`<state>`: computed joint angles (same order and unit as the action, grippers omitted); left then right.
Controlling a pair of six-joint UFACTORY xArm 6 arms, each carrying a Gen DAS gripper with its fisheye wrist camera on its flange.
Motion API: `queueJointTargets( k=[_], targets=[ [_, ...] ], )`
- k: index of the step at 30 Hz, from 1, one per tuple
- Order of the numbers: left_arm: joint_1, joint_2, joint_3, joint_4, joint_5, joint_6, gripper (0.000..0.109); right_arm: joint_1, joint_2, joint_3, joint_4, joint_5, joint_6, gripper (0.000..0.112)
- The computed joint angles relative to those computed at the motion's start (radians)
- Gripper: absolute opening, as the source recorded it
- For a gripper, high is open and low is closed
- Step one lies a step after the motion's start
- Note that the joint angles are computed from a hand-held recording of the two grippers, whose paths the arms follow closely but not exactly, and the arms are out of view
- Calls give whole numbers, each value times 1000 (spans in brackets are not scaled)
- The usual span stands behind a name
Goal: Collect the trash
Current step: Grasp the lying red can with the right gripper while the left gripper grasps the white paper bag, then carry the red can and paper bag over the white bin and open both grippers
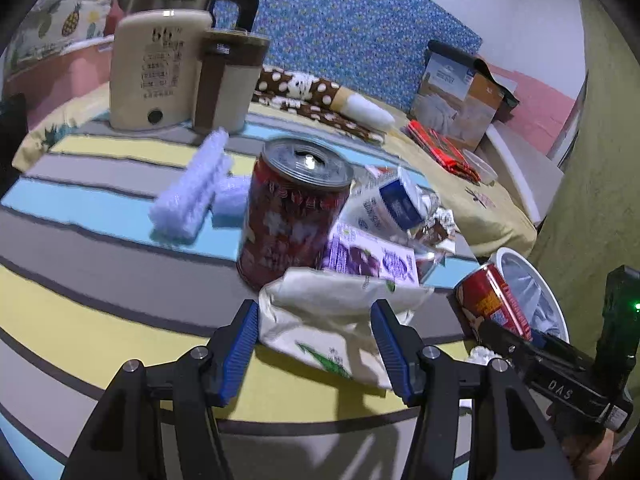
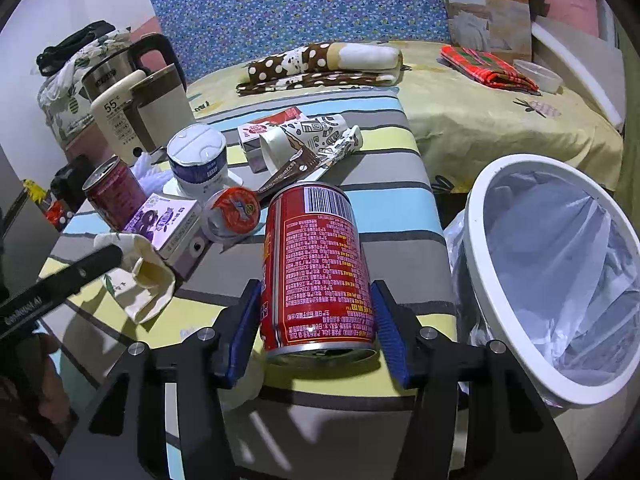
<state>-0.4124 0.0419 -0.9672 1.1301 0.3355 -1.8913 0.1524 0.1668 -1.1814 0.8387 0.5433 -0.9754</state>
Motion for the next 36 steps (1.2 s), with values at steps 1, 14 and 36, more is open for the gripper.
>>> queueJointTargets(
  k=[1, 14, 36],
  targets=[
    [2, 3, 3, 2, -9, -12, 57, -1, -2, 1, 2, 2, -2, 56],
    [-25, -36, 35, 74, 38, -140, 22, -15, -21, 15, 36, 20, -47, 55],
    [-186, 39, -200, -20, 225, 114, 22, -105, -102, 55, 198, 58, -181, 55]
  ],
)
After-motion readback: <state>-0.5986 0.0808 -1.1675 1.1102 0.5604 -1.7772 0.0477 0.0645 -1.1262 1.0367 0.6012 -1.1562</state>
